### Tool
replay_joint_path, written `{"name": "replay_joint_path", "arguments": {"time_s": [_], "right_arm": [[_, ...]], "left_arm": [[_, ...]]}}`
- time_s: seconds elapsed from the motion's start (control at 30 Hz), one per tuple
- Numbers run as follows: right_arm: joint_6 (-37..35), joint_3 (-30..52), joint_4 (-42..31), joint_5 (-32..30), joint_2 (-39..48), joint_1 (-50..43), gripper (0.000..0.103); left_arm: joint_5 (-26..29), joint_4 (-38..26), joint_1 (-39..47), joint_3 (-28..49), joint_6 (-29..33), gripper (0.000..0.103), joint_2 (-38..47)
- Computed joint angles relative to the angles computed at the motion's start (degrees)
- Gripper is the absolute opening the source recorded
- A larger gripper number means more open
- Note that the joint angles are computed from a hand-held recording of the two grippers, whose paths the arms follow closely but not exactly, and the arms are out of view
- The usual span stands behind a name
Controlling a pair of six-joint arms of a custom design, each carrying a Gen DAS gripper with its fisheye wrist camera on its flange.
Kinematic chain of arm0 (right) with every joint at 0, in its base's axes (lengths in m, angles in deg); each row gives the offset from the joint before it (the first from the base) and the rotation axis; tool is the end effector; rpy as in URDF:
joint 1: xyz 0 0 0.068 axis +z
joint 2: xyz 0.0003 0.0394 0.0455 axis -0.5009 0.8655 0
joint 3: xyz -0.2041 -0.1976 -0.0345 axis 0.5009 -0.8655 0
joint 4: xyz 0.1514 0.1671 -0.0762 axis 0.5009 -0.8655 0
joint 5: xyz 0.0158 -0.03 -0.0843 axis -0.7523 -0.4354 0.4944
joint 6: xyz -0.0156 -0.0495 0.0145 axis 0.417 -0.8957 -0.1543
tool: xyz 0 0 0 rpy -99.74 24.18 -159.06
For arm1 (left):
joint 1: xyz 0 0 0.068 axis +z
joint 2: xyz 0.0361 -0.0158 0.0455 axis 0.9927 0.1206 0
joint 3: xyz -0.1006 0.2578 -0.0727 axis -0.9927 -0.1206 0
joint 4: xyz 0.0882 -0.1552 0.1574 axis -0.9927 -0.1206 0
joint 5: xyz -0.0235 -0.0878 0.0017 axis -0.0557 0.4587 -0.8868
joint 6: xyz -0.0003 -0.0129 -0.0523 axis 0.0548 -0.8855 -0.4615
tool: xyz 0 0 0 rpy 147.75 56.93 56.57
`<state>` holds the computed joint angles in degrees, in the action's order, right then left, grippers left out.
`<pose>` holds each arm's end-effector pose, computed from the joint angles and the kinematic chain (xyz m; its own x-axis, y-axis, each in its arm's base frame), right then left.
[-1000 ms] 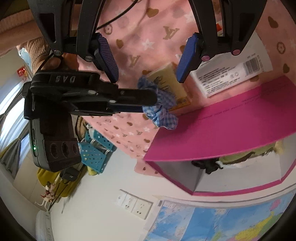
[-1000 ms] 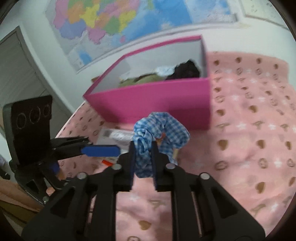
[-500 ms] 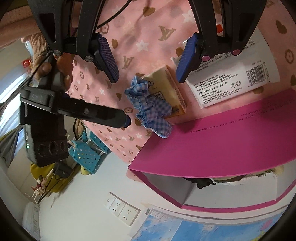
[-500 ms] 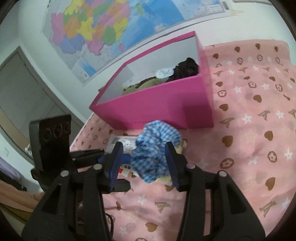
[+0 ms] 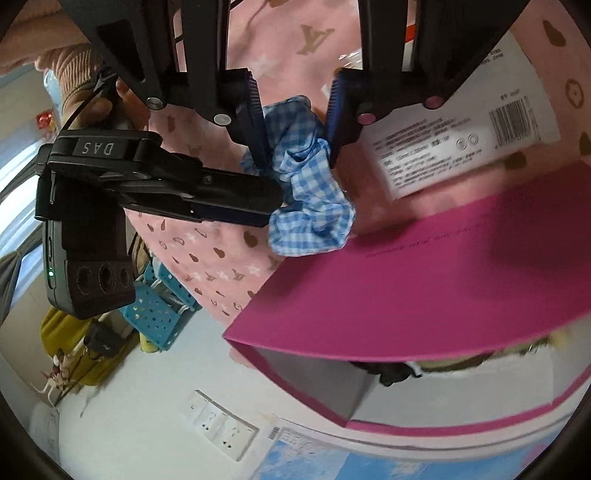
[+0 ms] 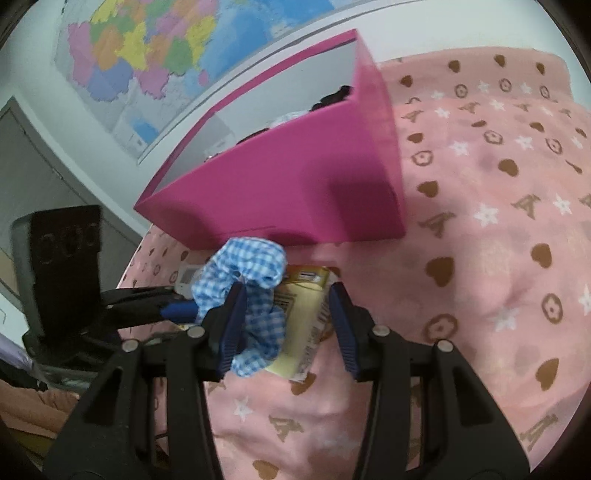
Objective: Organize soft objects
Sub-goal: 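Grasp the blue gingham scrunchie with the right gripper and lift it, then carry the scrunchie into the pink box and open the right gripper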
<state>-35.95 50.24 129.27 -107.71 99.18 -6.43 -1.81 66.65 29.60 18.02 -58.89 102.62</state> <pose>0.1720 0.0935 0.1124 -0.7686 -0.0292 -0.6390 -0.4657 0.7104 0.5277 0.1522 -0.2066 0.1637 -0.8355 0.0899 -0.5421 0.3762 0.8127 -0.4450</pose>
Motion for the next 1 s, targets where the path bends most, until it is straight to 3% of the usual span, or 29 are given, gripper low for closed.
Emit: {"name": "replay_joint_path", "arguments": {"time_s": [0.27, 0.3, 0.33, 0.37, 0.43, 0.6, 0.77, 0.93, 1.0], "right_arm": [[-2.74, 2.38, -1.13, 3.34, 0.76, 4.8, 0.046], [-3.45, 2.55, -1.0, 2.87, 0.93, 5.15, 0.041], [-4.03, 2.79, -0.95, 1.72, 1.41, 5.03, 0.023], [-4.2, 3.23, -1.49, 1.09, 1.79, 5.12, 0.013], [-4.42, 3.23, -1.41, 0.73, 2.01, 4.72, 0.009], [-4.23, 0.88, -3.61, -1.25, -4.73, 2.15, 0.008], [-6.06, 3.78, -18.27, -1.54, -20.39, 0.14, 0.008], [-8.49, 11.53, -27.0, 0.65, -23.99, -0.3, 0.008], [-9.65, 14.15, -28.53, 0.97, -23.2, -1.4, 0.008]], "left_arm": [[2.16, 1.7, 1.52, -1.61, 1.41, 0.027, -0.15], [2.52, 2.01, 1.7, -1.84, 1.63, 0.027, -0.34], [2.99, 1.82, 1.89, -1.64, 1.94, 0.027, -0.32], [2.95, 1.83, 1.98, -1.29, 2.11, 0.026, -0.12], [2.84, 1.55, 2.04, -1.31, 2.57, 0.026, -0.89], [1.7, -1.76, 1.65, -0.44, 3.95, 0.026, -5.74], [0.33, -7.38, 2.16, 4.25, 7.48, 0.026, -10.2], [-0.29, -13.2, 5.94, 12.61, 12.23, 0.026, -8.82], [1.87, -14.18, 8.68, 15.29, 13.25, 0.026, -7.48]]}}
